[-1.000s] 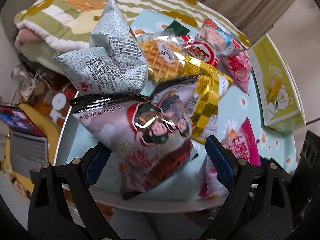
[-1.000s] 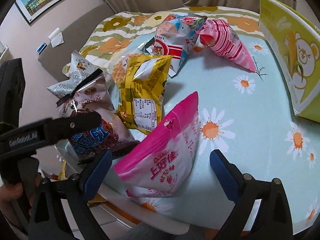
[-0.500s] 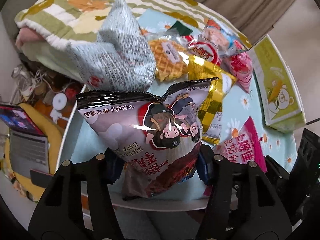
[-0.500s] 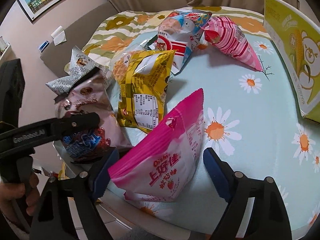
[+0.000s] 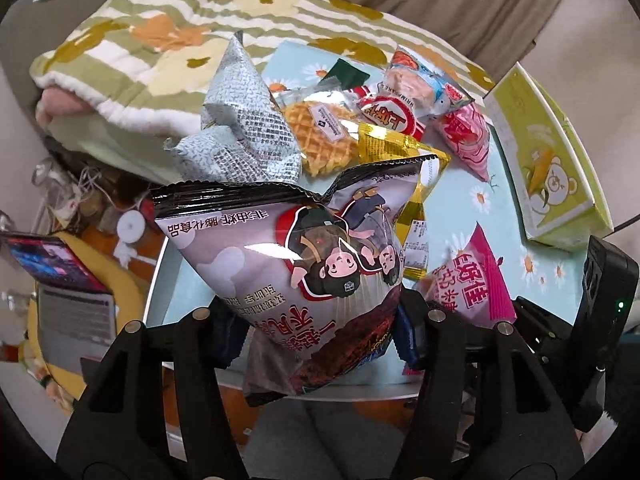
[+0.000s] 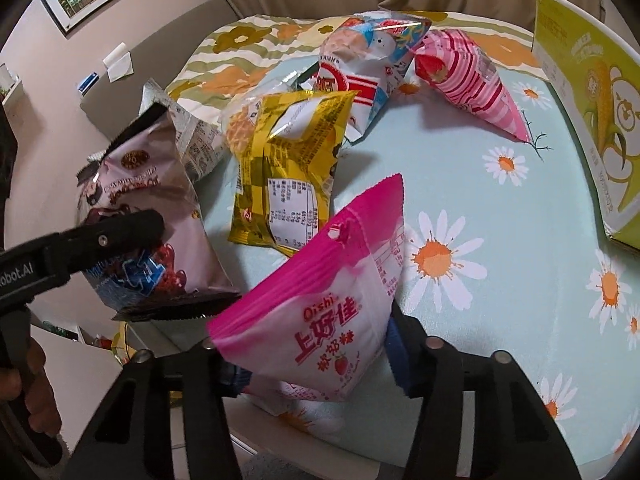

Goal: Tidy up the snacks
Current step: 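Grasp the purple cartoon bag with the left tool while the right tool grasps the pink Oishi bag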

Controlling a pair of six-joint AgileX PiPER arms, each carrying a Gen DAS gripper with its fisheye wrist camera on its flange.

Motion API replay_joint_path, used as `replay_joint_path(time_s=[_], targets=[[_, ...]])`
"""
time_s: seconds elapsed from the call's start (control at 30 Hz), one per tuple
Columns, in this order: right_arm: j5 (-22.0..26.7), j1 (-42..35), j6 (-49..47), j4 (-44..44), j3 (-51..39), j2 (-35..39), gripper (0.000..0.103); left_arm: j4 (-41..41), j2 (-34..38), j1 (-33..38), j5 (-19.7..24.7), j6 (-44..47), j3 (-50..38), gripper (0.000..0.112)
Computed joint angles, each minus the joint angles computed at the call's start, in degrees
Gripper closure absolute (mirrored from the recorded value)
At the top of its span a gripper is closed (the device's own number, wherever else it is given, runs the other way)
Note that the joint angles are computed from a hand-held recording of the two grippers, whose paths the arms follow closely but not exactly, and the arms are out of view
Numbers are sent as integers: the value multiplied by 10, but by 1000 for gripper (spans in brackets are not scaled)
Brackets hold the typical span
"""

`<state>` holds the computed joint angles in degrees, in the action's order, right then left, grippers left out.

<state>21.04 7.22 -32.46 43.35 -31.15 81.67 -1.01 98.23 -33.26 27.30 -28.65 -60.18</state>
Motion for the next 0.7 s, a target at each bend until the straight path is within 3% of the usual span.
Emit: replay_joint_path(time_s=[0.23, 0.43, 0.6, 0.7], targets=[[30, -6, 119, -111, -13, -63, 57, -38, -23, 6, 17, 37, -6, 57], [91, -25, 239, -231, -44, -144, 57, -40, -46, -9, 36, 39, -33, 57], [151, -83, 231, -250, -76, -199, 57, -39, -45, -25, 45, 50, -74, 57], [195, -154, 167, -215, -108, -215, 57, -36, -27, -38, 60, 51, -126, 57]])
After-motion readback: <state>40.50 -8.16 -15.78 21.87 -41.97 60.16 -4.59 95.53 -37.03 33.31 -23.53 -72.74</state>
